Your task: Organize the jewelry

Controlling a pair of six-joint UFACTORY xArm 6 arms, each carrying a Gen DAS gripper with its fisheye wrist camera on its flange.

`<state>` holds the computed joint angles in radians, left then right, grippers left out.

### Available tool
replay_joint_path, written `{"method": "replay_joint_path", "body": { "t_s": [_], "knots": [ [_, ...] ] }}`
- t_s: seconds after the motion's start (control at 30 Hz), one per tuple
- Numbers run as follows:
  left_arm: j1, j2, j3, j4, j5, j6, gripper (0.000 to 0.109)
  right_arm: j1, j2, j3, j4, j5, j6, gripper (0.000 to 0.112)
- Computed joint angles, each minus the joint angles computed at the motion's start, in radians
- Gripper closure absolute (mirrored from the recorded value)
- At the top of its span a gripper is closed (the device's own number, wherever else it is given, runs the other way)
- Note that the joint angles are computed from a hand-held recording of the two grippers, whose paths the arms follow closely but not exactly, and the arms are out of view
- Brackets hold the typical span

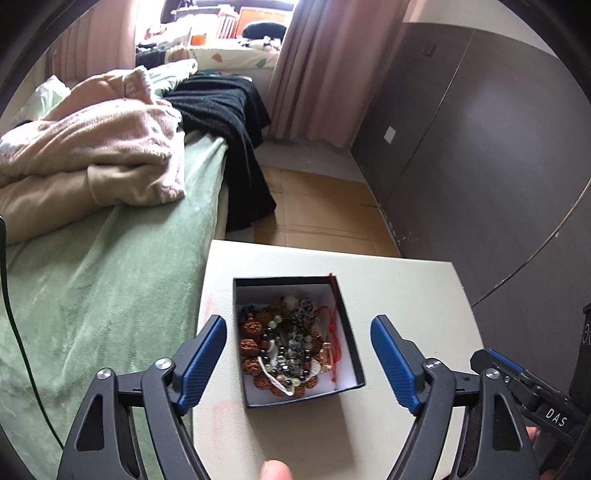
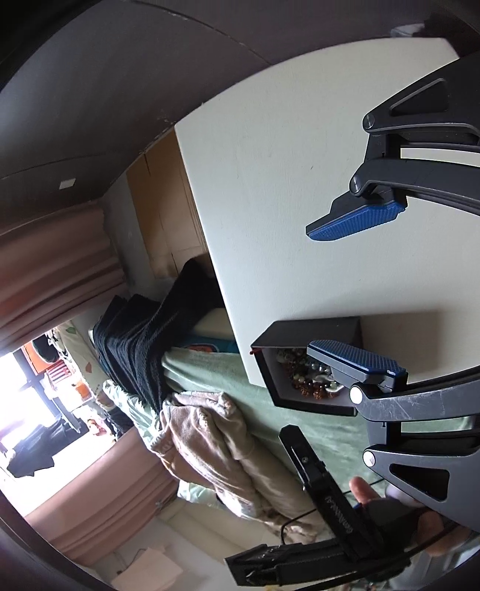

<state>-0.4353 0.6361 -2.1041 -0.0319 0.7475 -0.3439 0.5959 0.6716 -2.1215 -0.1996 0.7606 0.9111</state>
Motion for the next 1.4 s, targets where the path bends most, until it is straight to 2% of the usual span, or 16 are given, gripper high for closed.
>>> {"method": "replay_joint_path", "body": {
  "t_s": [0.13, 0.2, 0.27, 0.37, 0.4, 0.43, 0.63, 0.83, 1.0, 1.13, 1.33, 1.4],
  "knots": [
    [-0.013, -0.052, 0.087, 0.029, -0.078, -0.052, 0.017, -0.001, -0.080, 0.103, -0.045, -0.001, 0.017, 0.053],
    [-0.022, -0.074, 0.124, 0.052, -0.117, -0.073, 0.012, 0.001, -0.118, 0.153, -0.061, -0.011, 0.020, 0.034],
    [-0.033, -0.096, 0.158, 0.089, -0.146, -0.102, 0.007, 0.002, -0.159, 0.212, -0.076, -0.032, 0.026, 0.022],
    [-0.046, -0.127, 0.208, 0.114, -0.180, -0.113, 0.006, 0.001, -0.214, 0.295, -0.099, -0.065, 0.044, 0.018],
    [-0.051, -0.135, 0.222, 0.120, -0.186, -0.113, 0.006, -0.001, -0.232, 0.326, -0.103, -0.087, 0.051, 0.010],
    [-0.054, -0.142, 0.234, 0.125, -0.192, -0.114, 0.006, -0.002, -0.247, 0.350, -0.112, -0.102, 0.060, 0.009],
    [-0.073, -0.214, 0.341, 0.124, -0.244, -0.107, 0.006, 0.006, -0.322, 0.450, -0.221, -0.143, 0.128, 0.009],
    [-0.089, -0.282, 0.411, 0.231, -0.249, -0.169, 0.006, 0.015, -0.359, 0.488, -0.278, -0.114, 0.162, 0.009],
    [-0.087, -0.336, 0.463, 0.290, -0.270, -0.231, 0.006, 0.015, -0.401, 0.537, -0.308, -0.135, 0.210, 0.009],
    [-0.087, -0.367, 0.489, 0.357, -0.265, -0.288, 0.006, 0.009, -0.441, 0.594, -0.311, -0.204, 0.232, 0.009],
    [-0.098, -0.377, 0.477, 0.347, -0.227, -0.254, 0.006, 0.017, -0.443, 0.581, -0.346, -0.177, 0.253, 0.009],
    [-0.102, -0.385, 0.482, 0.377, -0.229, -0.269, 0.006, 0.021, -0.446, 0.581, -0.353, -0.175, 0.245, 0.009]
  ]
}}
